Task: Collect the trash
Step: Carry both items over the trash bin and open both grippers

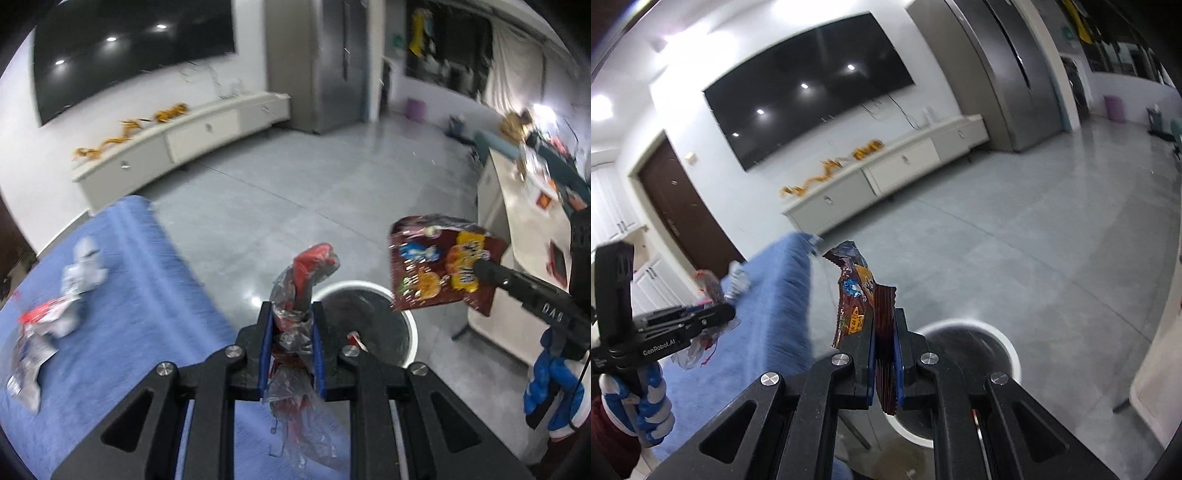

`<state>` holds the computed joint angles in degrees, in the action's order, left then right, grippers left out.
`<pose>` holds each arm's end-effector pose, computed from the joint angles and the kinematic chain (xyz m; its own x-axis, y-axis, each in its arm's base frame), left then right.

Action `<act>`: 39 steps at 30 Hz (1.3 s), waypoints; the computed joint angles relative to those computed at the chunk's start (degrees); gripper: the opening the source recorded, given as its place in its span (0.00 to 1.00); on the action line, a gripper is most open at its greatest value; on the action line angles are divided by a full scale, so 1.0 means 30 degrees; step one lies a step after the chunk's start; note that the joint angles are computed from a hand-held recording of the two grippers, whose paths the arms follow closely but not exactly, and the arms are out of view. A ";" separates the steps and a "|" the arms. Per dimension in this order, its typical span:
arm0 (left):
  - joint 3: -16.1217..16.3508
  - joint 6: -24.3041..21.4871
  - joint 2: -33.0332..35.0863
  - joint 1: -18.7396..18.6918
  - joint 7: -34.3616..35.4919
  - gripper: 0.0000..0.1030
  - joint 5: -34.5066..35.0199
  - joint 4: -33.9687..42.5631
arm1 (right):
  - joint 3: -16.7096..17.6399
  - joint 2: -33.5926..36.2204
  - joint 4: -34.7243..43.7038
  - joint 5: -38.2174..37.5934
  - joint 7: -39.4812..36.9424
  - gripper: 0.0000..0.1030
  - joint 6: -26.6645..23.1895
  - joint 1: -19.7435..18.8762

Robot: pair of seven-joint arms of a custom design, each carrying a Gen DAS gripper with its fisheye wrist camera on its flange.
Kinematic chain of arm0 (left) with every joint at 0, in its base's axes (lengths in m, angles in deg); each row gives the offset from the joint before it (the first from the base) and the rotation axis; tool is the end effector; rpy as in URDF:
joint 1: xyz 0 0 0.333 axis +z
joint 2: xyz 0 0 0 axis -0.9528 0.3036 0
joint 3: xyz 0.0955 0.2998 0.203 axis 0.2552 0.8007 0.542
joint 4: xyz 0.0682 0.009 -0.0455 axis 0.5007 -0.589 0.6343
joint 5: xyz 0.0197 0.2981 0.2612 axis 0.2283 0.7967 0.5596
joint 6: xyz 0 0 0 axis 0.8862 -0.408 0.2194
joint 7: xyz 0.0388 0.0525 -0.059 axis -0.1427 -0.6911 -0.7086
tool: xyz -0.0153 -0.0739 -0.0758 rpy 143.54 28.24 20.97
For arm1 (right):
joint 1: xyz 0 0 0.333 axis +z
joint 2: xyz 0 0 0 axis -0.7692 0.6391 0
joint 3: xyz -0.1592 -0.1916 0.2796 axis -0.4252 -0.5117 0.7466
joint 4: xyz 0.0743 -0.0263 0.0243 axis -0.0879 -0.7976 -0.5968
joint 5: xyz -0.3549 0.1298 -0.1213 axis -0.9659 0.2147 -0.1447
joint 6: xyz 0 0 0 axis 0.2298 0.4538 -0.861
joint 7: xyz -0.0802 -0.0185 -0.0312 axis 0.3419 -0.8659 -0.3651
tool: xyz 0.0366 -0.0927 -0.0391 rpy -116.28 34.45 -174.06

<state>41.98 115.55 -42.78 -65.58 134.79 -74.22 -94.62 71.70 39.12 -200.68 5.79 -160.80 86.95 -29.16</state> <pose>0.6891 -0.0138 0.5778 -0.8171 -0.5761 -0.0231 -0.4188 0.6206 -0.6629 0.4848 0.2942 0.5304 -0.3515 -0.8407 -0.4120 -0.3959 0.5322 -0.7483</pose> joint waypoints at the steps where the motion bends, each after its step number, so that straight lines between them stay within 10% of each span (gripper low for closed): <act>1: -0.0102 0.0075 0.0186 -0.0407 -0.0419 0.17 0.0630 -0.0066 | -0.0095 0.0137 -0.0131 0.0414 -0.0201 0.08 0.0131 -0.0067; 17: -0.0413 -0.1041 0.3648 -0.3180 -0.6285 0.22 0.5138 0.2014 | -0.1720 0.3324 -0.0795 0.4504 -0.2487 0.11 0.3568 -0.1070; 22: -0.0622 -0.2041 0.4321 -0.2939 -0.6876 0.49 0.4952 0.2974 | -0.1957 0.3840 -0.0854 0.5800 -0.3376 0.16 0.3842 -0.0835; 39: -0.1135 -0.1710 0.2602 -0.1255 -0.4348 0.49 0.1738 0.1816 | -0.1516 0.2234 -0.0830 0.5658 -0.2917 0.31 0.1687 -0.0174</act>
<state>38.58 110.42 -34.97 -69.34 121.75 -69.01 -89.18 67.15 45.83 -203.16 22.76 -169.55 92.01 -29.68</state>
